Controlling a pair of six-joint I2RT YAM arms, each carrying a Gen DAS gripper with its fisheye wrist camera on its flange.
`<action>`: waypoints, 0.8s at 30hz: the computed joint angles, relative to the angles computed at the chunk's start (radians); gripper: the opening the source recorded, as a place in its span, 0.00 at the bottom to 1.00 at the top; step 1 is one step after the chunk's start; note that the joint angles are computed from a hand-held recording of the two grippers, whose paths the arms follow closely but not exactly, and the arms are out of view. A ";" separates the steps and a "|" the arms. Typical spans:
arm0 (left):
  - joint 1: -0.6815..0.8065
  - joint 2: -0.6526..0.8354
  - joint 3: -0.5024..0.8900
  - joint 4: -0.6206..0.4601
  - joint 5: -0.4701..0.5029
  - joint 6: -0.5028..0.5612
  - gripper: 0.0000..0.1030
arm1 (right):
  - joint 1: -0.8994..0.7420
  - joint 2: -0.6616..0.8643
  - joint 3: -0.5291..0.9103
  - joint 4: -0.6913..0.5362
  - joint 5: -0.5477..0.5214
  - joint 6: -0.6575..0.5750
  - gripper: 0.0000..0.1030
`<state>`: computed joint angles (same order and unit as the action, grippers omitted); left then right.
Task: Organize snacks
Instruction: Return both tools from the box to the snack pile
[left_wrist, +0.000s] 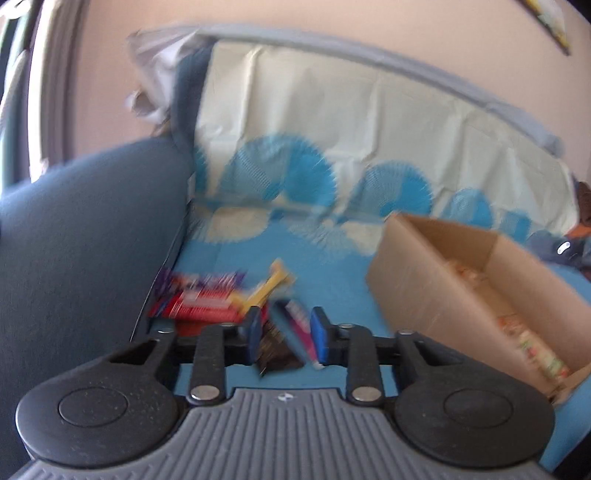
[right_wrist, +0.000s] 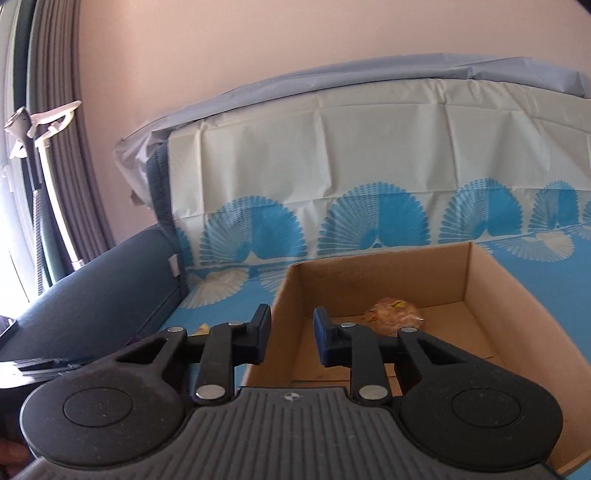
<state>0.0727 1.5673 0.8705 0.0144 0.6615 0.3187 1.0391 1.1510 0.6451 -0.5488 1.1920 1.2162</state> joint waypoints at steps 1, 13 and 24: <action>0.000 0.014 0.014 0.001 -0.002 -0.026 0.14 | 0.013 0.028 0.011 0.037 0.001 -0.032 0.23; -0.067 0.245 0.184 -0.006 -0.054 -0.222 0.36 | -0.028 0.204 0.051 0.414 -0.195 -0.377 0.23; -0.215 0.375 0.272 -0.034 -0.276 -0.115 0.80 | -0.024 0.323 0.125 0.423 -0.146 -0.429 0.23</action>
